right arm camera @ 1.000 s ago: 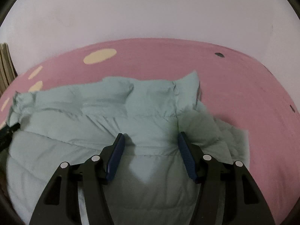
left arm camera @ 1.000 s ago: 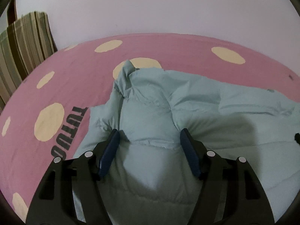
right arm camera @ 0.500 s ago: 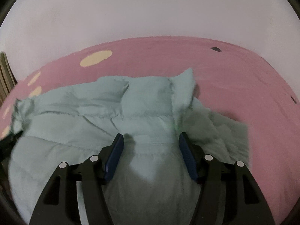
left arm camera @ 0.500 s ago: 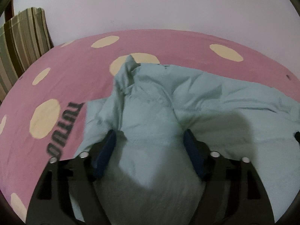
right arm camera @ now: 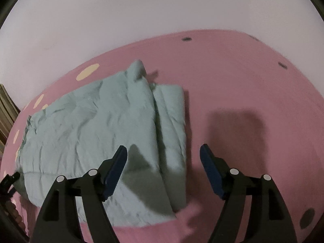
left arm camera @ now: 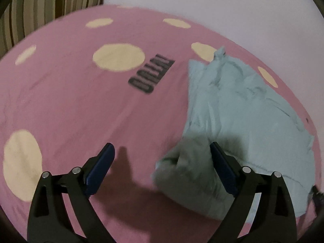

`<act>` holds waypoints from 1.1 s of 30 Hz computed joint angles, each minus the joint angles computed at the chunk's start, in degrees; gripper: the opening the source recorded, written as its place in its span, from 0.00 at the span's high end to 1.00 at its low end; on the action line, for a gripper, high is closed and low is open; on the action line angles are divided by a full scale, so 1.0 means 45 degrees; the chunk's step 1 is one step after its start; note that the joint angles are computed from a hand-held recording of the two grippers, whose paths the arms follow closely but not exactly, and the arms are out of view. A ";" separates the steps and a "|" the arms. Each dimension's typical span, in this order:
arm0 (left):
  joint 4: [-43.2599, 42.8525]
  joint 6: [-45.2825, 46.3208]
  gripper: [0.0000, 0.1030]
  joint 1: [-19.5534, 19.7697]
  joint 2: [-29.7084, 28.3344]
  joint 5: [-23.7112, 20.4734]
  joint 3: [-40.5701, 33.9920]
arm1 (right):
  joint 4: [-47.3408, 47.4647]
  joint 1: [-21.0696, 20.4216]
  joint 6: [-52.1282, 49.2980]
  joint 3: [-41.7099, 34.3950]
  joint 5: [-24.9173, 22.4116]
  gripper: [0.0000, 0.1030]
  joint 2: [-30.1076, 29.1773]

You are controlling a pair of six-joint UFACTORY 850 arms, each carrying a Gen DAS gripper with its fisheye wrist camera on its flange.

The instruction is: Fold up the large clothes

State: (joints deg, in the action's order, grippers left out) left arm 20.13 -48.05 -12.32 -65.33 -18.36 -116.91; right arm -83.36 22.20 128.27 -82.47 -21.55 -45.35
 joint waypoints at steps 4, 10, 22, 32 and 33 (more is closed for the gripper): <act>-0.2092 0.1953 0.09 0.0009 -0.0030 0.0137 0.0044 | 0.0751 0.0039 -0.0558 -0.0081 0.0295 0.29 -0.0172; -0.3294 0.3248 0.09 -0.0137 -0.0483 0.0113 -0.0611 | 0.0527 -0.0136 0.0420 -0.0313 0.0874 0.25 -0.0583; -0.4652 0.4802 0.66 -0.0346 -0.0971 -0.0191 -0.1593 | -0.0729 0.0038 0.1733 -0.0440 0.1239 0.66 -0.0651; -0.3592 0.3920 0.86 -0.0473 0.0016 0.0775 -0.0066 | -0.3023 0.0416 0.4577 0.0404 0.0913 0.83 0.0040; -0.3588 0.3895 0.87 -0.0462 0.0240 0.0921 0.0274 | -0.3406 0.0472 0.5039 0.0598 0.0897 0.84 0.0196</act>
State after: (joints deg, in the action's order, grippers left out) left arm 3.98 -30.53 -14.40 -64.25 -14.22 -115.68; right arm -98.68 24.32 150.95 -79.78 -17.51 -44.47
